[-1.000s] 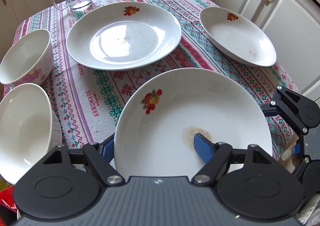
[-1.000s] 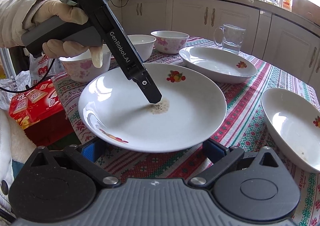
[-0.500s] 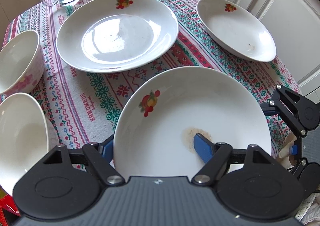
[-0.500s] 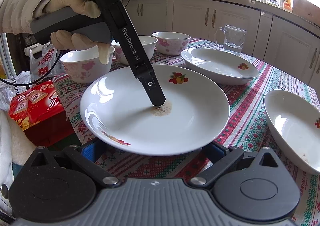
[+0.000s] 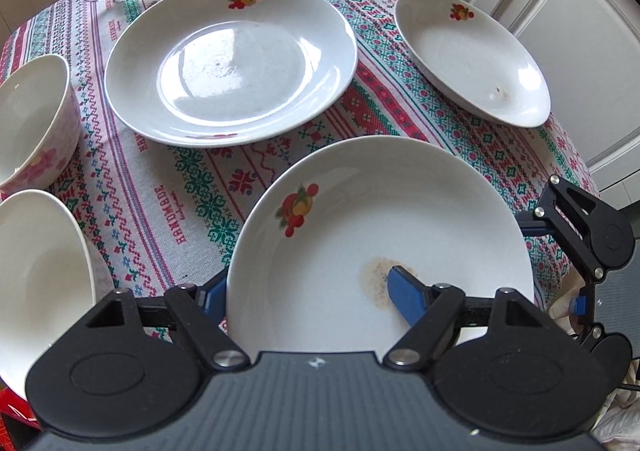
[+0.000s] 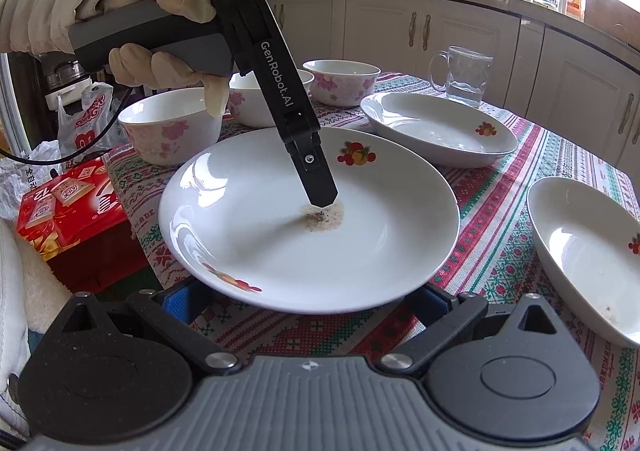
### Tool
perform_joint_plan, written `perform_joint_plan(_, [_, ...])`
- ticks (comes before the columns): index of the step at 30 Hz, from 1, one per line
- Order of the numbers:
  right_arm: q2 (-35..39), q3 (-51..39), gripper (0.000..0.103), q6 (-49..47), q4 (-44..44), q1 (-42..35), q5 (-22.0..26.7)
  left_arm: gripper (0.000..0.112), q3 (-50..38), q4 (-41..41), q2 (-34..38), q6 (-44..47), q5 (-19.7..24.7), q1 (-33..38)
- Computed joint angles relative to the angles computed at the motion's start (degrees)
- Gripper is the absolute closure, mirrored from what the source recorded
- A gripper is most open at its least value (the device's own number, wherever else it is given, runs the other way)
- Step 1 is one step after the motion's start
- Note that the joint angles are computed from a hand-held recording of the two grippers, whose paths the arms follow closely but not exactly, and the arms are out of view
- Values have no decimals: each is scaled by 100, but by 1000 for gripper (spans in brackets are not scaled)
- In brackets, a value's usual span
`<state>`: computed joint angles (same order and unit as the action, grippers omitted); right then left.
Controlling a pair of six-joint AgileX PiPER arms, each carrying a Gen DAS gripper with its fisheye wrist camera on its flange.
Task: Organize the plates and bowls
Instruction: 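Lift the stained plate with the left gripper and carry it toward another plate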
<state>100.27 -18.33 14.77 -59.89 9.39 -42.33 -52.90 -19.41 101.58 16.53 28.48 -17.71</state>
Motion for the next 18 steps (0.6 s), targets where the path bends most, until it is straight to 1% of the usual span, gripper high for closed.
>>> perform_joint_plan(9, [-173, -60, 0, 337, -154, 131, 338, 33, 75, -60, -152, 36, -18, -14])
perform_joint_plan(18, [-398, -160, 0, 1006, -917, -172, 330, 33, 7, 24, -239, -142, 9, -104])
